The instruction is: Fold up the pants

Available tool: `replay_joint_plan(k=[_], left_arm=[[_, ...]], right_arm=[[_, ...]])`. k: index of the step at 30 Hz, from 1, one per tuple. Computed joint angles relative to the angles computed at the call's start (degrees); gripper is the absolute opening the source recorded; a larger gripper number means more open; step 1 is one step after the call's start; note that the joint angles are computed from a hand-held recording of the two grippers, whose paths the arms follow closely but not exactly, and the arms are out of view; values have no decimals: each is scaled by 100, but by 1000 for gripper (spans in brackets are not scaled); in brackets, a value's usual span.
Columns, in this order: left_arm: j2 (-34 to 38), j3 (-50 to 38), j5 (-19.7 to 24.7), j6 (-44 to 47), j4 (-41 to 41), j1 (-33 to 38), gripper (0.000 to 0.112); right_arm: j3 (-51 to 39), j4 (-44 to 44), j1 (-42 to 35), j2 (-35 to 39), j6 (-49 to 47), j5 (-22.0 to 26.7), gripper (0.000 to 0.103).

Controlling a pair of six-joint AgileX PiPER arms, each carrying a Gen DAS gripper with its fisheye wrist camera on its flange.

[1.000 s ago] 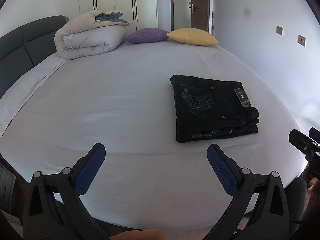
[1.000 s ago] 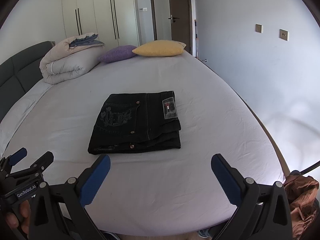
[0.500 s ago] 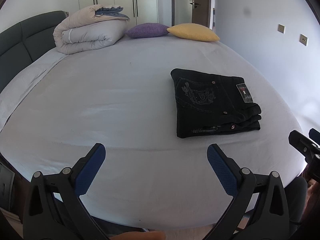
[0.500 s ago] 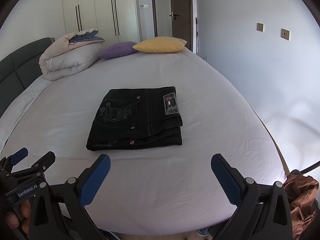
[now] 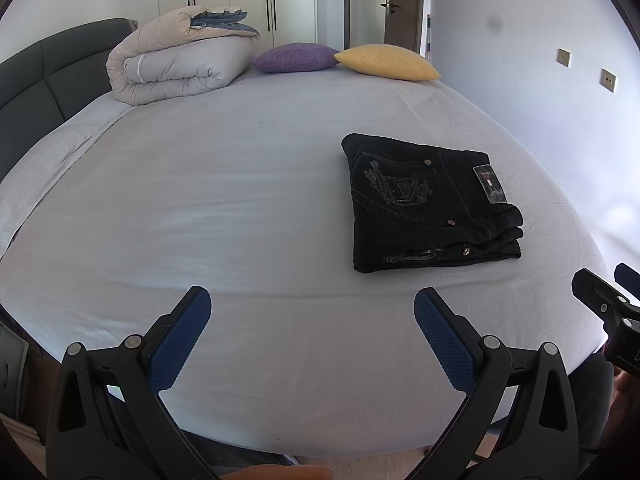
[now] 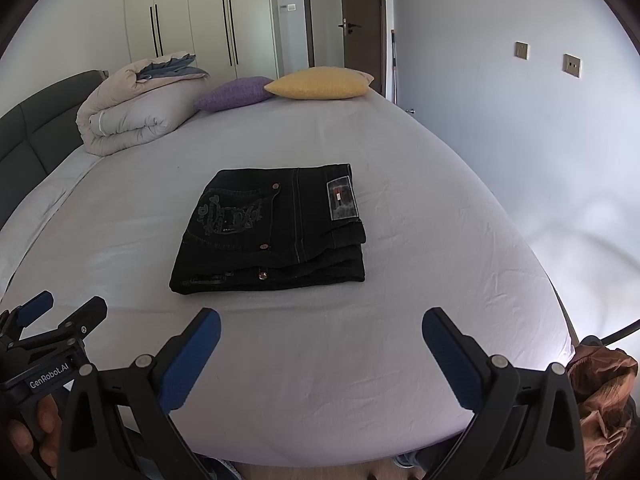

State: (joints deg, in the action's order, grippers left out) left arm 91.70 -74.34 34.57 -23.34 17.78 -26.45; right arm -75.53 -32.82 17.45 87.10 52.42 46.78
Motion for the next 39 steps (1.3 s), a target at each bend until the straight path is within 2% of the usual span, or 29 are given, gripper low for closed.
replay_joint_plan(k=[39], left_arm=[[46,130,-78,60,-80,14,103]], right_arm=[[80,-40,113,49,129,-11,103]])
